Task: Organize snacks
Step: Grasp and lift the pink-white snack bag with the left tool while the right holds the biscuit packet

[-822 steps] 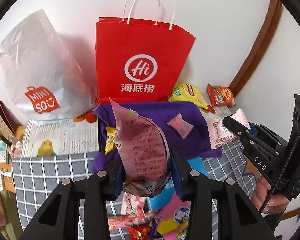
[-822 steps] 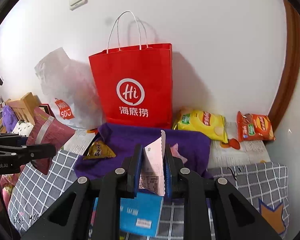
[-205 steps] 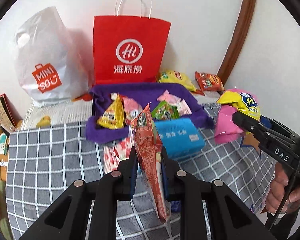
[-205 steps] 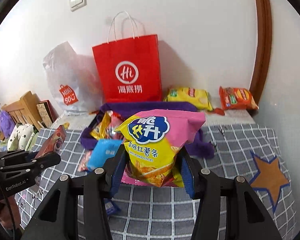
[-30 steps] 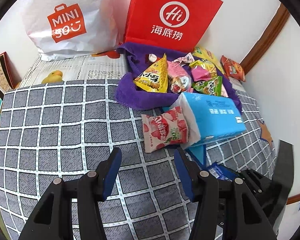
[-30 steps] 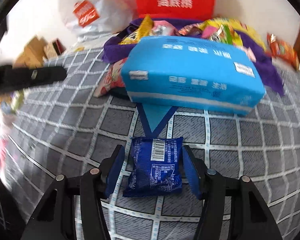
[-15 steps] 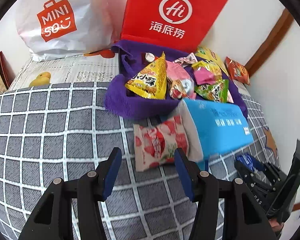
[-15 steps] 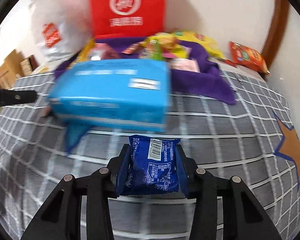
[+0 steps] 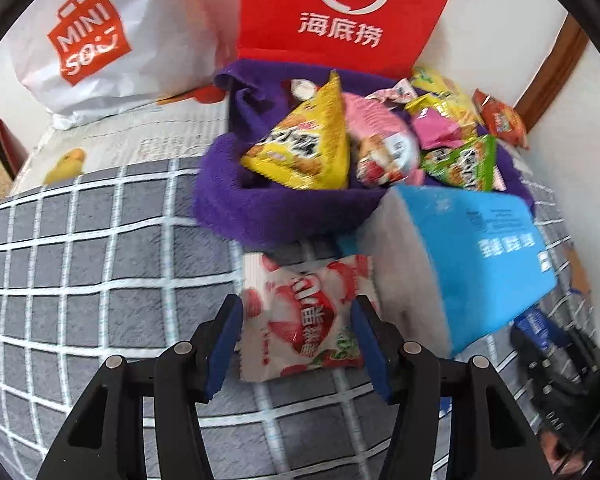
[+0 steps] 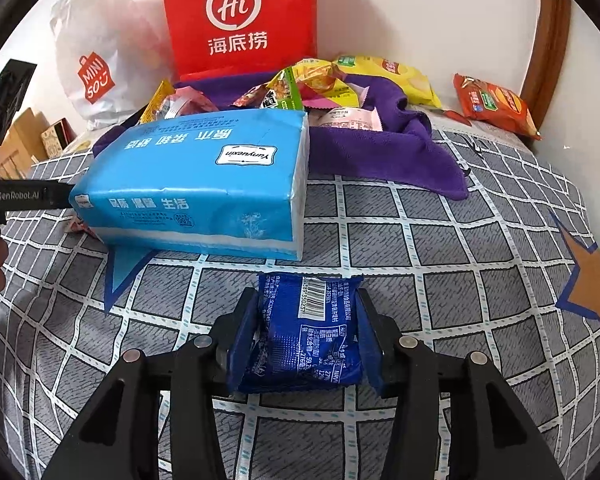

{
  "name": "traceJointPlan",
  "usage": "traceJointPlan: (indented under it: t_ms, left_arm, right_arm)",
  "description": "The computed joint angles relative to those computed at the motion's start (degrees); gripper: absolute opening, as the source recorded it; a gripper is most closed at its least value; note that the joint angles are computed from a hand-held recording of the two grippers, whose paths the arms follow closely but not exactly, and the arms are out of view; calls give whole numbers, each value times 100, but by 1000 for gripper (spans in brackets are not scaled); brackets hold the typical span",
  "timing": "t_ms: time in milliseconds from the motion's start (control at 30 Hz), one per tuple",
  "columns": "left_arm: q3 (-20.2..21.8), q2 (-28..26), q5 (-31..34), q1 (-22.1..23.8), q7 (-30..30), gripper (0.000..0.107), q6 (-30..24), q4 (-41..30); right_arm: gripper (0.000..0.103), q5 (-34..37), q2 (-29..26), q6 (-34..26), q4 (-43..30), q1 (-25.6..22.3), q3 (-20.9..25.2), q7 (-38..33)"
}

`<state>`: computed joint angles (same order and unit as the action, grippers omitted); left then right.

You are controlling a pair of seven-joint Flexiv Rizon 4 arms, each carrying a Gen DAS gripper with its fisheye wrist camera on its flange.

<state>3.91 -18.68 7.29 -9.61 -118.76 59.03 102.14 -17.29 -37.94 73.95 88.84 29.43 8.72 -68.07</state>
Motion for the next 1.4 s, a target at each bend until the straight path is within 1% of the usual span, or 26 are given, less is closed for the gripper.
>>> traceJointPlan:
  t_ms: [67,167,267,300,367,467,500,533,600,667,800,933,967,1033,1133,1233,1300,1367,1400]
  left_arm:
    - [92,72,152,-58,-148,56,-165,13]
    - [61,183,110,25,-191,56,40,216]
    - [19,124,130,32,-177,63,57,181]
    - [49,71,259,-16,-203,66,53,117]
    - [256,0,807,-259,-588,67,3,-47]
    - [335,-5,1264,-395,-832,59,34,-93]
    - [331,35,1396,-406,-810,53,157,-22]
    - [328,66,1478,-406,-807,50,242,32]
    - [370,129,1677,-435,-933,49,428,150]
    - [398,175,1799,-451,-1086,48,538,227]
    - [414,177,2004,-502,-1336,48,433,153]
    - [373,143,1901,-429,-1535,48,582,196]
    - [386,146,1930,-450,-1588,49,565,194]
    - [398,136,1997,-482,-1637,49,483,147]
    - [376,129,2041,-478,-1631,48,424,108]
    - [359,128,2047,-461,-1614,48,406,97]
    - [351,127,2063,-455,-1587,46,408,90]
    - [370,131,2129,-482,-1627,44,394,71]
    - [387,135,2180,-500,-1672,43,390,59]
  right_arm:
    - [49,32,-8,-2,-14,-25,43,-25]
    - [49,44,-14,2,-19,-28,43,-46]
    - [49,46,-15,7,-17,-22,34,-51]
    - [49,47,-14,10,-15,-17,31,-48]
    - [49,50,-15,8,-19,-18,31,-51]
    - [50,66,-21,6,-28,-32,48,-64]
    - [50,69,-24,8,-31,-30,48,-66]
    - [50,67,-28,6,-36,-28,44,-68]
    - [50,55,-28,13,-32,-12,22,-57]
    - [50,55,-30,20,-30,-10,20,-52]
    - [49,27,-29,19,-31,9,-8,-38]
    - [50,19,-46,15,-48,-13,24,-101]
    - [52,39,-56,10,-62,-40,67,-143]
    - [54,107,-73,-12,-93,-108,172,-244]
    - [55,89,-71,-42,-101,-54,121,-284]
    - [56,168,-85,-34,-120,-117,204,-380]
    - [53,204,-78,13,-95,-122,201,-402]
    - [48,170,-48,65,-47,-43,78,-301]
    - [48,186,-51,71,-51,-68,106,-312]
